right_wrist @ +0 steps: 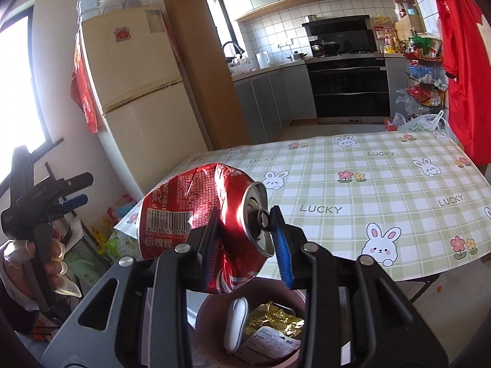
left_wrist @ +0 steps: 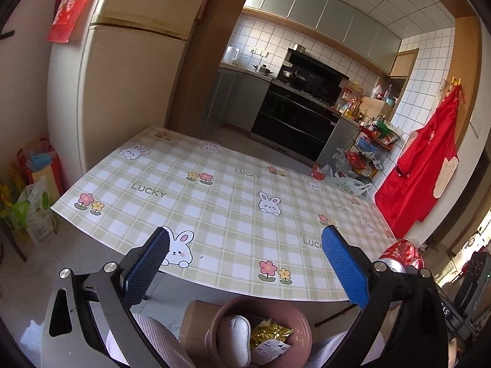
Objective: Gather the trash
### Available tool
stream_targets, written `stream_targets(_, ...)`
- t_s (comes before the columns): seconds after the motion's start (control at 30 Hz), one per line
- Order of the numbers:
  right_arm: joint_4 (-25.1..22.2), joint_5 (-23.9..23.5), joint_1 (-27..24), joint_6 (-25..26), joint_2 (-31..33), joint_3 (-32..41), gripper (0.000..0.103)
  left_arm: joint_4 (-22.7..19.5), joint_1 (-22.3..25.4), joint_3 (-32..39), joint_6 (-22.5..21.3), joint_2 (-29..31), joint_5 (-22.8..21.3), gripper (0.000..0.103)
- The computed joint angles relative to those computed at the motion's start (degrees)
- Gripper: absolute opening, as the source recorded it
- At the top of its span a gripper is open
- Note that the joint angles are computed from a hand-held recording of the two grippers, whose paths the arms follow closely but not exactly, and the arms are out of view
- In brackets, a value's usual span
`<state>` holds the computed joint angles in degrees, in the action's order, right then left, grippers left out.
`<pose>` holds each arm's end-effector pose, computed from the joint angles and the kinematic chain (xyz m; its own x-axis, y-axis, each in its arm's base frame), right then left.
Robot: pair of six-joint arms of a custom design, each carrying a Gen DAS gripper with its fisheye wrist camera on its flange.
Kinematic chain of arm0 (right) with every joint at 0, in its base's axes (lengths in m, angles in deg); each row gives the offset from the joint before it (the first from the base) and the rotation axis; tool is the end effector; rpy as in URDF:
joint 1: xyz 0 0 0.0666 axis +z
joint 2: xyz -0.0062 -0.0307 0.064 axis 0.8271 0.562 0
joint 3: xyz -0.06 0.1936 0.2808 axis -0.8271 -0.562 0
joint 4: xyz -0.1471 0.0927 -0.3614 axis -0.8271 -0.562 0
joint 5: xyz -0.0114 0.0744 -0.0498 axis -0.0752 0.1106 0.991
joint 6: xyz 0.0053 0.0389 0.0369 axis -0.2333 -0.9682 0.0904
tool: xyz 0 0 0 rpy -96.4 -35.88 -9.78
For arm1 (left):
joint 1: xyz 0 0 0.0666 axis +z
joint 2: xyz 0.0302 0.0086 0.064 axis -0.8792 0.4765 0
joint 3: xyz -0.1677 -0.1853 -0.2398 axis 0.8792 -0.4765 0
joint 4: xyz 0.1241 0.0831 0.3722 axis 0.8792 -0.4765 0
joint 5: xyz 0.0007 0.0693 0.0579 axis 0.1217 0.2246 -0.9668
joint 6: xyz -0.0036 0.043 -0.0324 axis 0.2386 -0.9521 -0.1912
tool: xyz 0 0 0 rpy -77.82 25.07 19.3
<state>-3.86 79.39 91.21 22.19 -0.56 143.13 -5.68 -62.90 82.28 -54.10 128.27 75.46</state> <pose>0.2194 0.1324 0.5502 -0.4256 0.3306 -0.8424 0.1642 0.9436 0.2874 0.4258 -0.0303 0.5710 -0.6029 0.0087 -0.7978 0.4616 0.8194 -0.3399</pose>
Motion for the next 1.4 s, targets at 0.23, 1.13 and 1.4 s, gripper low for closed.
stream_targets(0.23,-1.41,-2.98,0.65,0.08,3.26,1.74,0.037,-0.2,1.35,-1.19,-0.04,-0.24,0.15,0.097)
stream_targets(1.13,-18.79,13.7,1.1,-4.91,8.48,11.98,0.097,0.83,-3.19,-0.85,-9.38,-2.2,-3.69,0.097)
stream_targets(1.4,-25.03,20.85,2.79,1.85,13.34,24.57,0.097,2.37,-5.12,3.59,-13.38,-2.24,-3.03,0.097)
